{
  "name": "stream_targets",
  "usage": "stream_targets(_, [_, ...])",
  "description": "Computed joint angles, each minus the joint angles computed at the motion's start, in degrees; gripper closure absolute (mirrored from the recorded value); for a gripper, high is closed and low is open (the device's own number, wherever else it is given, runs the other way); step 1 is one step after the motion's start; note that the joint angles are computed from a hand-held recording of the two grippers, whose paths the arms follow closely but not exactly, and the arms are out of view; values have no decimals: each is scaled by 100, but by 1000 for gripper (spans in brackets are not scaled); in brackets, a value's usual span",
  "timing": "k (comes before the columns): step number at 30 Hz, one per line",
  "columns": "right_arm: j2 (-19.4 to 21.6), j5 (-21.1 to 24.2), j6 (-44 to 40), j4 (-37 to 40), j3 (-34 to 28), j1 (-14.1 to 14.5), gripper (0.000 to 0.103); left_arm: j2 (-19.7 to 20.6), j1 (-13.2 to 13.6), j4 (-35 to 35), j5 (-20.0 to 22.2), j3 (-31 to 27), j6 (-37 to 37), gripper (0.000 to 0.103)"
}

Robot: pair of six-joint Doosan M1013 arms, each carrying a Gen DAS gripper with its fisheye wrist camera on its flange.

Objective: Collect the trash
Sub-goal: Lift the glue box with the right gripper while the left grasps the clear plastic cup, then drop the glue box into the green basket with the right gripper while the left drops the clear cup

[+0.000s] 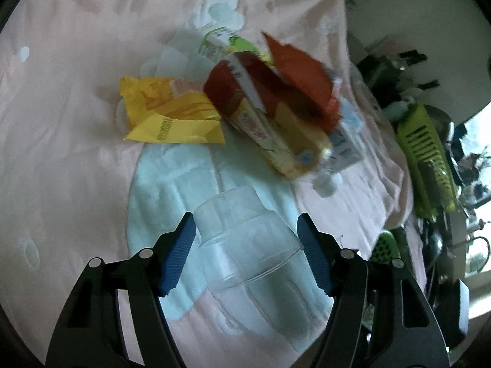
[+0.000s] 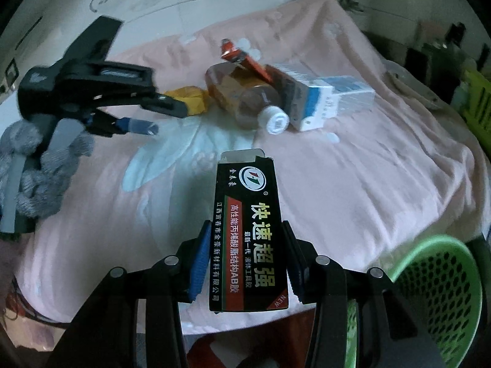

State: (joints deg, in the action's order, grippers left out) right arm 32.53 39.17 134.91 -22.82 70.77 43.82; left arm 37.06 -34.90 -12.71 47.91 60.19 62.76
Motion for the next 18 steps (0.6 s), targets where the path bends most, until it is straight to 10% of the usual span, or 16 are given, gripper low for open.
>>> stream_targets(18, [-1046, 239, 2989, -1802, 1644, 153, 60, -314, -357, -968, -434, 327, 1328, 36])
